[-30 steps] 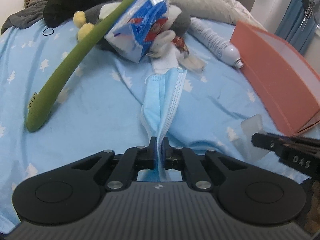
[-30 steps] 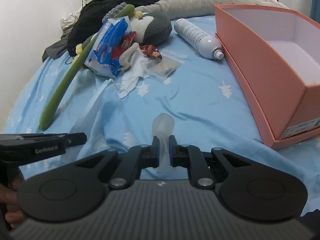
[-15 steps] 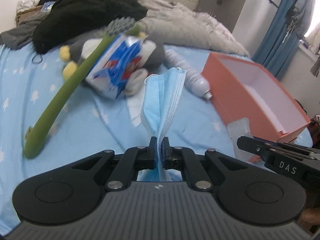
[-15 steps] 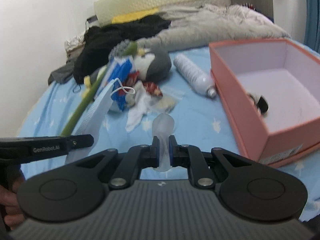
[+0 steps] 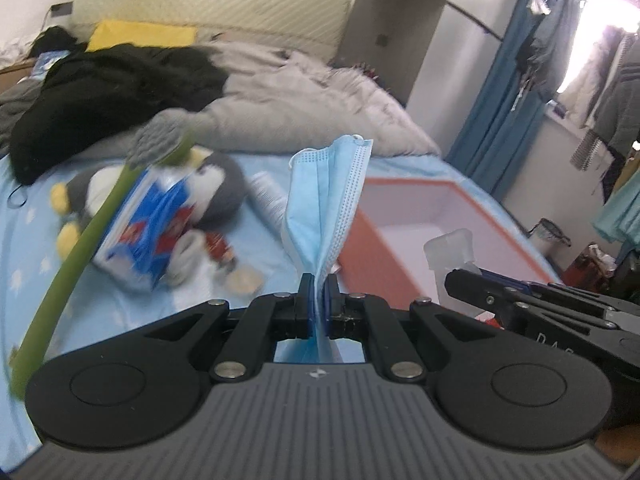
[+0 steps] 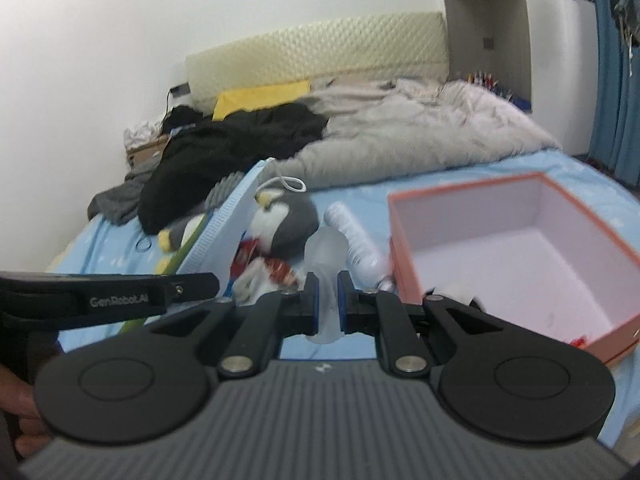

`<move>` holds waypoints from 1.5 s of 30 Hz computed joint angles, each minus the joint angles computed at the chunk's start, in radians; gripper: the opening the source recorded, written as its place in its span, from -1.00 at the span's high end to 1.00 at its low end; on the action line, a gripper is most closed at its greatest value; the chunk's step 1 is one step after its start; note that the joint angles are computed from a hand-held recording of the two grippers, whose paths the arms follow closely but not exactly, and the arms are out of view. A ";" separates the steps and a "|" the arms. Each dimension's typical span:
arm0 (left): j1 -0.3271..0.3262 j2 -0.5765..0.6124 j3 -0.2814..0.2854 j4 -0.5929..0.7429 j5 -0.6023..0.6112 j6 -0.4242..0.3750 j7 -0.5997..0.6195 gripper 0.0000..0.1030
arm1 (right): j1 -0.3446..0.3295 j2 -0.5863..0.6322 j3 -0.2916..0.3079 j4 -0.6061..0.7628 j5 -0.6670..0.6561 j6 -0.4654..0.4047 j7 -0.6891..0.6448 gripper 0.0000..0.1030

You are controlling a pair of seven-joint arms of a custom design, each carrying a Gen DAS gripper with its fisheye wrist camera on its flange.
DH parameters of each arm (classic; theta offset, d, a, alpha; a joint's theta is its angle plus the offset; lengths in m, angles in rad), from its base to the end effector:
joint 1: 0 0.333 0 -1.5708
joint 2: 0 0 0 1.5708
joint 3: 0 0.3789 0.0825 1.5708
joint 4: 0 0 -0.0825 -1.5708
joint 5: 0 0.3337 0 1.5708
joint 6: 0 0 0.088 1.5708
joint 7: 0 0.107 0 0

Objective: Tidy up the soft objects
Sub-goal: 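Lift the blue mask with the left tool while the right tool lifts the clear piece, then carry both items over the pink box and open both tools to release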

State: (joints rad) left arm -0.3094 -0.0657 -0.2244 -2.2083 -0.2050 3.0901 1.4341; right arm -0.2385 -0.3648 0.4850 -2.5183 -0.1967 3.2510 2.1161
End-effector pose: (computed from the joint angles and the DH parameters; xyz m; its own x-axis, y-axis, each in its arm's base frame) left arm 0.4546 -0.2537 0.6122 -0.3195 -0.9101 0.2637 -0.6410 0.0026 -0.7675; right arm 0.3874 0.1536 0.6067 0.0648 -0.9869 -0.1477 -0.5013 0.0958 -0.8599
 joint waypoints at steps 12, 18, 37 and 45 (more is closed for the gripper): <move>-0.035 0.202 -0.054 0.364 0.082 -0.097 -0.009 0.89 | -0.093 0.000 -0.071 0.101 -0.024 -0.010 -0.092 0.75; -0.090 0.376 -0.050 0.592 0.158 -0.217 -0.064 0.88 | -0.143 0.025 -0.097 0.122 -0.067 -0.077 -0.077 0.75; -0.237 0.832 -0.008 1.318 0.241 -0.845 -0.028 0.88 | 0.117 0.200 -0.457 0.123 -0.095 -0.278 -0.044 0.75; -0.255 0.874 0.023 1.395 0.262 -0.915 -0.064 0.78 | 0.145 0.219 -0.496 0.124 -0.103 -0.313 -0.039 0.57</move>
